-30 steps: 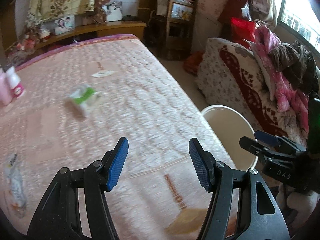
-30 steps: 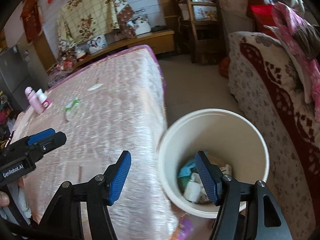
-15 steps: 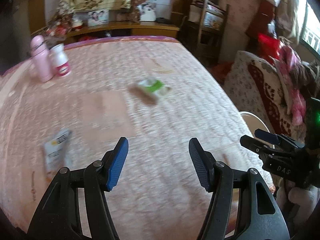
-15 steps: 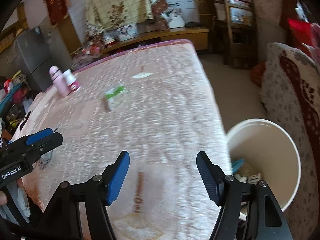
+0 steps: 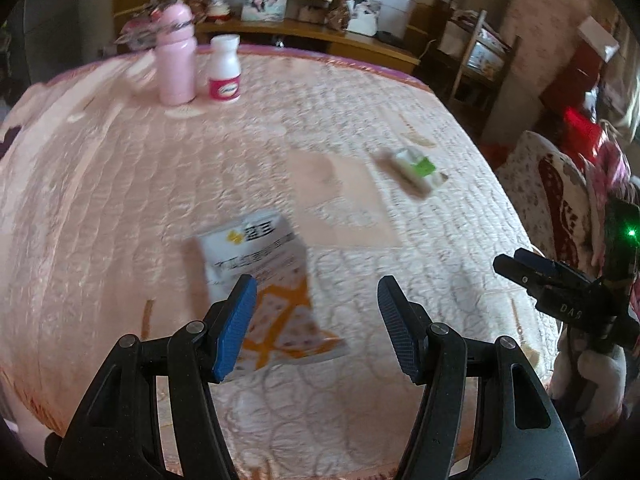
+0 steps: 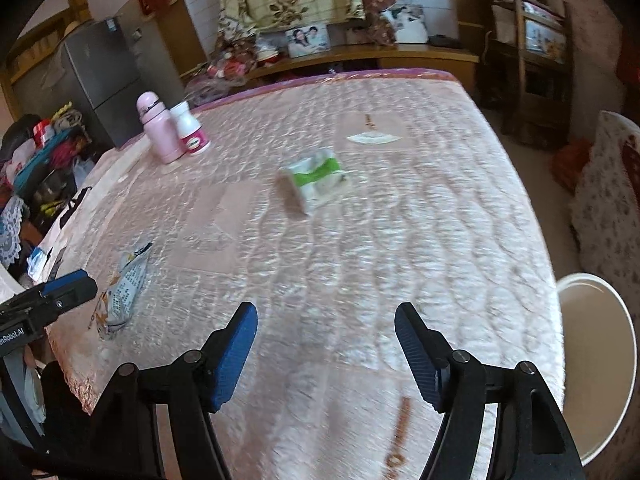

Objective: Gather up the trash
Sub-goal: 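Move both tools back over the snack bag and wet-wipe packet on the bed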

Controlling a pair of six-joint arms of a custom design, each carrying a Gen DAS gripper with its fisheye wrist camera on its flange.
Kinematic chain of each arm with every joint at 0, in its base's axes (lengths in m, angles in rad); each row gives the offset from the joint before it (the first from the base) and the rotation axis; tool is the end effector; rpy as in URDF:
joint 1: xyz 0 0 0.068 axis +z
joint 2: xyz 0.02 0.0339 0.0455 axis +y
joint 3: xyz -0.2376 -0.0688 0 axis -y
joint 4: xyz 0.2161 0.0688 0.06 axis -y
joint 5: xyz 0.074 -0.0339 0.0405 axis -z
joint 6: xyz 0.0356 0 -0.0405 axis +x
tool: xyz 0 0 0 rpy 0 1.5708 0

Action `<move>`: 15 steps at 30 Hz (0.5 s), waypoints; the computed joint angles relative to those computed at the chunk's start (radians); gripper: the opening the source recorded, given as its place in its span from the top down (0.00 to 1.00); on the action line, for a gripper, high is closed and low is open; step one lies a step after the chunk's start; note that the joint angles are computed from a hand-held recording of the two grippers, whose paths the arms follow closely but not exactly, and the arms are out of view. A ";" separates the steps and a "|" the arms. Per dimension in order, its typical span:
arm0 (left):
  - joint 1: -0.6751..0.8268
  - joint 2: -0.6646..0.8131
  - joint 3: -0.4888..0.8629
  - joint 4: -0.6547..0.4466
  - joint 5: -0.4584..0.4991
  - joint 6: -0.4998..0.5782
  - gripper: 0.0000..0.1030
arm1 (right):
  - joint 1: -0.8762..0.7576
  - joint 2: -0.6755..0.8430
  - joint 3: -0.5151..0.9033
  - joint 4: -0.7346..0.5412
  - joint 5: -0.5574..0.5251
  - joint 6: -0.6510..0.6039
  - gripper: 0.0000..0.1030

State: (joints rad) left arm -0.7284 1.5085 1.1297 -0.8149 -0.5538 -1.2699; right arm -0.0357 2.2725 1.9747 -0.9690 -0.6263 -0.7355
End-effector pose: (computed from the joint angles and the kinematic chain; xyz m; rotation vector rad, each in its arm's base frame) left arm 0.2114 -0.1635 0.2295 -0.7927 2.3530 -0.0167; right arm 0.4288 0.0056 0.1908 -0.9981 2.3642 0.6213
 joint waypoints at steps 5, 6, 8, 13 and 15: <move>0.025 -0.036 -0.084 0.064 0.034 -0.014 0.40 | 0.047 -0.014 -0.034 0.021 0.012 0.009 0.33; 0.031 -0.039 -0.095 0.073 0.038 -0.012 0.40 | 0.052 -0.016 -0.035 0.021 0.015 0.009 0.33; 0.041 -0.044 -0.113 0.089 0.046 -0.009 0.40 | 0.065 -0.023 -0.045 0.028 0.019 0.008 0.33; 0.056 -0.049 -0.146 0.120 0.056 -0.002 0.40 | 0.083 -0.019 -0.034 0.027 0.026 0.015 0.33; 0.064 -0.049 -0.157 0.133 0.063 0.001 0.40 | 0.088 -0.012 -0.021 0.021 0.028 0.016 0.33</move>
State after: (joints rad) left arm -0.6641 1.4599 0.9728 -0.6816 -0.4911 -1.2690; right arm 0.0520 2.2605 1.9540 -0.9484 -0.5980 -0.7195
